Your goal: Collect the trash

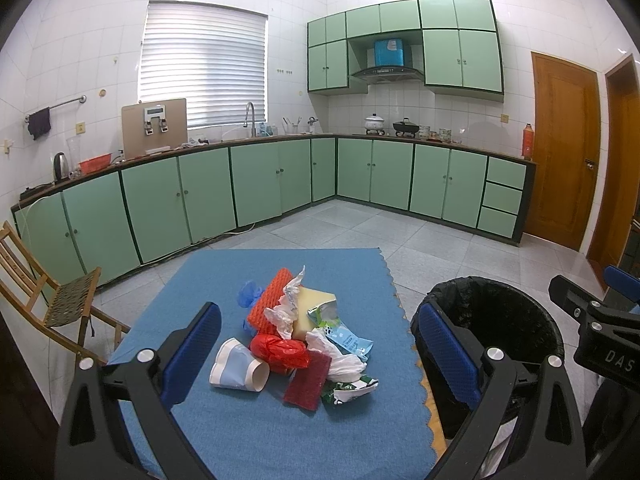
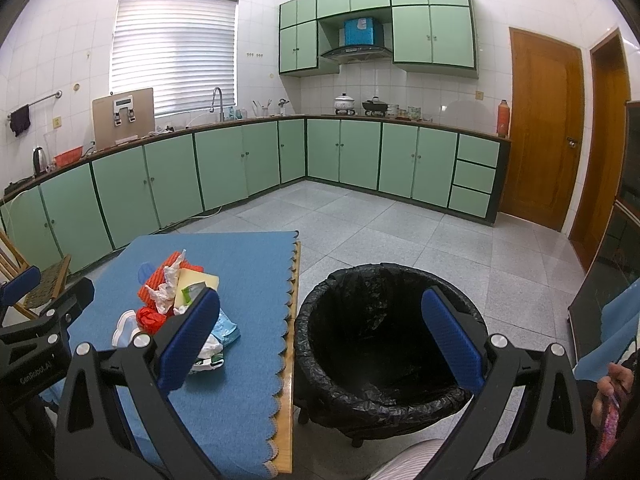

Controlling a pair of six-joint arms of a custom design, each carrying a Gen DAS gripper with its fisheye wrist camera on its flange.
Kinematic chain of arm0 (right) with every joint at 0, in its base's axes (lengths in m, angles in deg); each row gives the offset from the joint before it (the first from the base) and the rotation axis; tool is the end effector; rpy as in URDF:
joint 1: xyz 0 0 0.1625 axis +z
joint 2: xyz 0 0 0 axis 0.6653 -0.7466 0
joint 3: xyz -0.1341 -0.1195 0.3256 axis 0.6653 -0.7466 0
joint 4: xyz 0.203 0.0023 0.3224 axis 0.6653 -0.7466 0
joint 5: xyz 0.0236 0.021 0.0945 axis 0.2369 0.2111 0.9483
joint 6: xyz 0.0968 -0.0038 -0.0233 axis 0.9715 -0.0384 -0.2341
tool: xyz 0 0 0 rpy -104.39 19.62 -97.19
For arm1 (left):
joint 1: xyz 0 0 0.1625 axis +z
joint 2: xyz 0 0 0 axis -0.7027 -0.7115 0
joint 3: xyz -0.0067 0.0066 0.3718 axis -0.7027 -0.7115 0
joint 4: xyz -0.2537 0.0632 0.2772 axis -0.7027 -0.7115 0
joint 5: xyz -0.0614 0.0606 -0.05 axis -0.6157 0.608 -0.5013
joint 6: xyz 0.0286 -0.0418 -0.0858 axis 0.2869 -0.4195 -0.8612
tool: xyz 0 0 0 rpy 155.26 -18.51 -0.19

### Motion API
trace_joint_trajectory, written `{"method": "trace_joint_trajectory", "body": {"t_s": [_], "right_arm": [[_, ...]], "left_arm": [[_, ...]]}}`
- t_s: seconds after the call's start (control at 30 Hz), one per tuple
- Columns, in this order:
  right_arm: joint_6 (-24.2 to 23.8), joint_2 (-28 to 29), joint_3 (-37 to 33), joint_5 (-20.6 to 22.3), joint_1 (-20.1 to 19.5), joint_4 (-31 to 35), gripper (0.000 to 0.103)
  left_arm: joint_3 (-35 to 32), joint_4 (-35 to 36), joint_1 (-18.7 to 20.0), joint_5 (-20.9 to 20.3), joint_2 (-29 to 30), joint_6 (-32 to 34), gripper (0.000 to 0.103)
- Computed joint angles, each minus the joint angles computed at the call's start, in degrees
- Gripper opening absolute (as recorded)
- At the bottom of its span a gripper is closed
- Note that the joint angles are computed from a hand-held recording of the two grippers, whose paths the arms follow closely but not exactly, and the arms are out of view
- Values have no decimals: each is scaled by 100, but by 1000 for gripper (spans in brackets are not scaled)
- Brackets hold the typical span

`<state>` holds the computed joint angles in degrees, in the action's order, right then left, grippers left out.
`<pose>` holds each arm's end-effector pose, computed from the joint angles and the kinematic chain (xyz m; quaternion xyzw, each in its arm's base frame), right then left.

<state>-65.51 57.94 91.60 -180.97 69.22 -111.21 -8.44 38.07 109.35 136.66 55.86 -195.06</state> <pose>0.3351 -0.6947 0.0520 0.1523 -0.7746 0.5006 0.3554 -0.1222 -0.7135 0.2614 0.2398 0.7830 -0.4846 0.3076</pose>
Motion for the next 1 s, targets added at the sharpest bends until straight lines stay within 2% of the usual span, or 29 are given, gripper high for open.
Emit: {"method": "trace_joint_trajectory", "body": {"t_s": [1.0], "right_arm": [[6, 12, 18, -7, 3, 23, 98]], "left_arm": [[-27, 3, 35, 23, 14, 3, 97]]}}
